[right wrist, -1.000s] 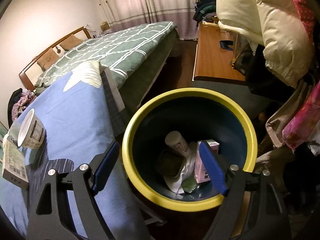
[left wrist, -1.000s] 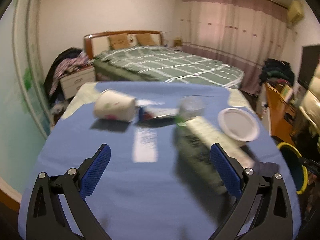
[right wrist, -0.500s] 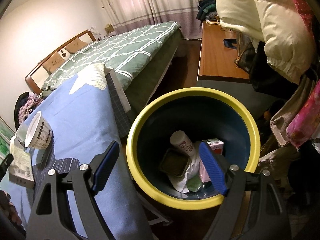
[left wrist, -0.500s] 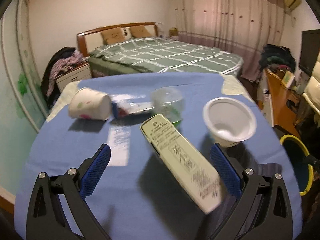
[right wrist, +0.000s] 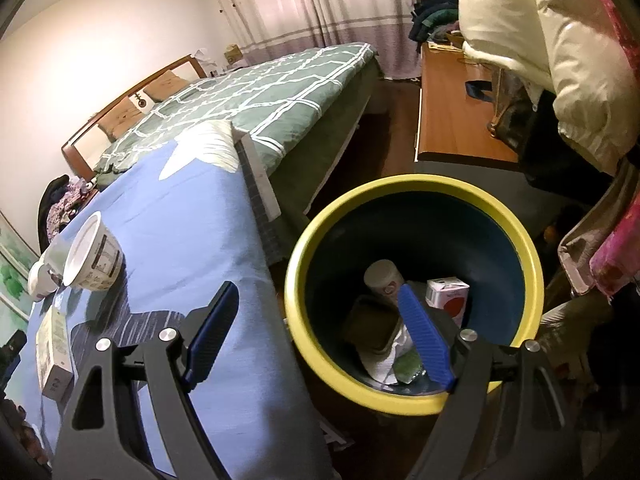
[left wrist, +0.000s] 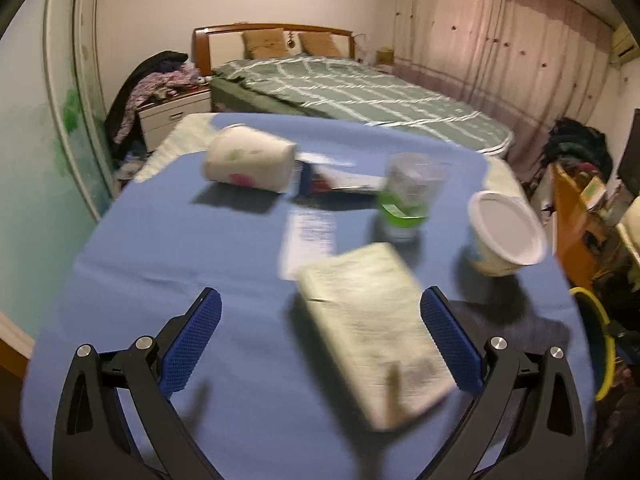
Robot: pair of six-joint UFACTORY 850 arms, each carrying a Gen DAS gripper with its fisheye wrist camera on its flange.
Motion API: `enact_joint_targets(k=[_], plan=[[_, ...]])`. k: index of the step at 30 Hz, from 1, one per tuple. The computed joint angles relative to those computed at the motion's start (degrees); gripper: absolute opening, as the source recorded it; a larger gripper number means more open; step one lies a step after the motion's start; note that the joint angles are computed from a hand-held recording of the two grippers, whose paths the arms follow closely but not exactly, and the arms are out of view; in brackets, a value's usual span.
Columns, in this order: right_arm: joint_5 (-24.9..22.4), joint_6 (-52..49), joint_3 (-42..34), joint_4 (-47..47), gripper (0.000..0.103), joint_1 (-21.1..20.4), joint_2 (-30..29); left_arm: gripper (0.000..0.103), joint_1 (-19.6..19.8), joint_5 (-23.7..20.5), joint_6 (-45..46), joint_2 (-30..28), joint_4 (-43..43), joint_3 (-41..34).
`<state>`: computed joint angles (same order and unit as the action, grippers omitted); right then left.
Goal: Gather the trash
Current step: 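Grasp the green-and-white tea carton with the left tool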
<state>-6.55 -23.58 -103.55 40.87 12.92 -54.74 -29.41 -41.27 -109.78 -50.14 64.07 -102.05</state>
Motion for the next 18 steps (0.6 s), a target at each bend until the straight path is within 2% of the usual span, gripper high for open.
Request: enact_joint_targets(k=[6,15,18], plan=[[-0.59,-10.11,0.35,9.82,0.078,-0.44,0.18,0.098,-1.74,-7.56,7.10,-8.52,-7.28,-13.81],[-2.05,-18.48,0.16,18.96,0.078,-1.26,-0.38,0.098,0.40,-6.66,14.62,-12.80,-17.57,-20.29],[-2.02,-19.47,0.33,20.11,0.078,-1.34,-0.31,0.097,1.20,-4.24,18.38,-12.92,-19.62,-20.16]])
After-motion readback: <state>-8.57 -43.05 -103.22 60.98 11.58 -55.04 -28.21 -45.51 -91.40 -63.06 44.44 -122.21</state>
